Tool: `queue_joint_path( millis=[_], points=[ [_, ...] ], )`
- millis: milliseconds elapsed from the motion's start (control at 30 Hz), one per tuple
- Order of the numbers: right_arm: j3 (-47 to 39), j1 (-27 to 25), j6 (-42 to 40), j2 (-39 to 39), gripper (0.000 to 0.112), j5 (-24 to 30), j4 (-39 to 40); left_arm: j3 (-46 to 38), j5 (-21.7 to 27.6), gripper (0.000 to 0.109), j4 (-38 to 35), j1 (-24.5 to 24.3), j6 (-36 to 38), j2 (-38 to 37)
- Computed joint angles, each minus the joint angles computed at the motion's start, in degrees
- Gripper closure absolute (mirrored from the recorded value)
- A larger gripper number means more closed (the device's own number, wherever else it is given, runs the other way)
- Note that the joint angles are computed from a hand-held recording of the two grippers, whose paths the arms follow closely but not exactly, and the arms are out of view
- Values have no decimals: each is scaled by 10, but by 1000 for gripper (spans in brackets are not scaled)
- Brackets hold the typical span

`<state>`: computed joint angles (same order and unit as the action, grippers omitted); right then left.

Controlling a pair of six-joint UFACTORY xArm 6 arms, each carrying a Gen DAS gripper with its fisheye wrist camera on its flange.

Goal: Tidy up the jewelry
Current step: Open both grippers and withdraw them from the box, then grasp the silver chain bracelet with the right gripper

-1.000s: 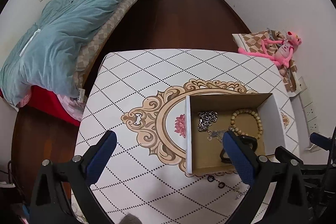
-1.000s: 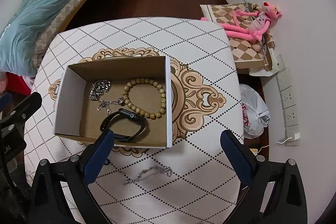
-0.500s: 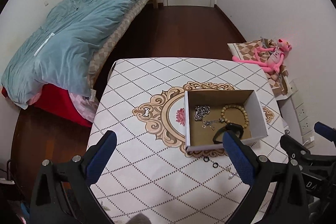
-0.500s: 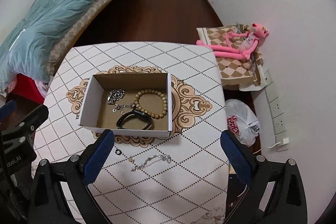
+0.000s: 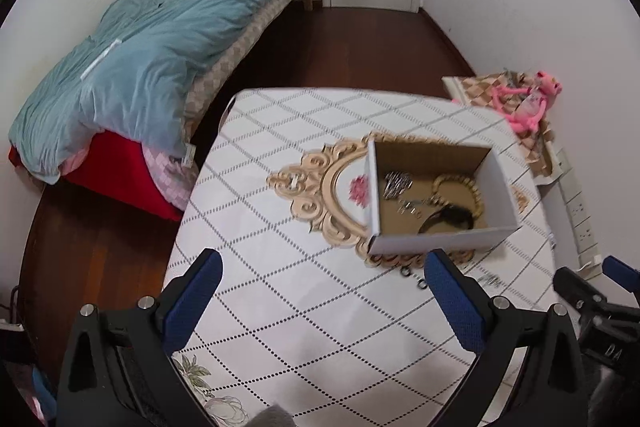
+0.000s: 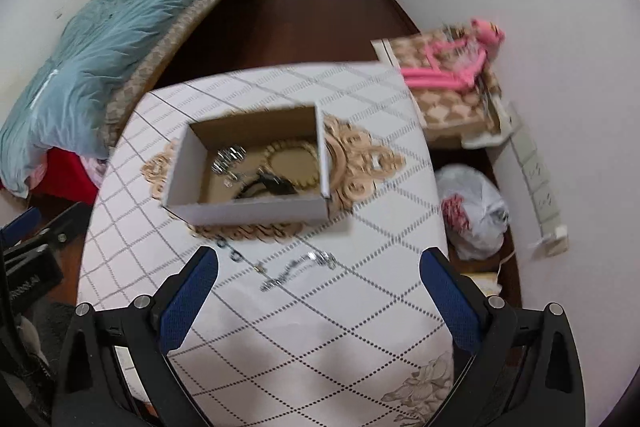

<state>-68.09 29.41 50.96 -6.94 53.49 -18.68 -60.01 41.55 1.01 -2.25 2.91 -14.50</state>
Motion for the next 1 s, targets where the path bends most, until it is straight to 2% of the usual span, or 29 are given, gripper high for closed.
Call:
queue_joint_path(
  millis=[67,133,200,233,433,567,667,700,733,767,800,833,1000],
  points=[
    [34,-11,7,-3,10,-17,15,22,-11,6,11,-1,-8,0],
    [74,-25,6,-3,12,-56,37,40,-17,6,16,-2,-14,7],
    [97,-33,5,8,25,-85,53,55,-17,6,22,-3,-20,21],
    [108,-37,1,16,27,-105,65,58,-16,6,25,-3,-22,24],
    [119,-46,28,75,34,-170,55,76,-27,6,50,-2,-43,51],
    [99,-40,64,104,35,-181,3,76,-34,6,61,0,-48,60],
    [69,-24,86,127,37,-144,-49,77,-39,6,65,-2,-47,61],
    [63,-19,90,129,47,-137,-64,77,-40,6,68,-3,-48,62],
    [70,-17,97,125,53,-150,-76,77,-41,6,70,-4,-48,64],
    [74,-14,100,122,68,-156,-83,79,-43,6,72,-6,-47,63],
    [77,-11,93,119,96,-163,-80,82,-45,6,73,-8,-46,62],
    [80,-10,88,116,108,-170,-72,82,-44,6,71,-9,-45,63],
    [131,-18,91,75,109,-202,-32,89,-45,6,62,-20,-37,55]
  ],
)
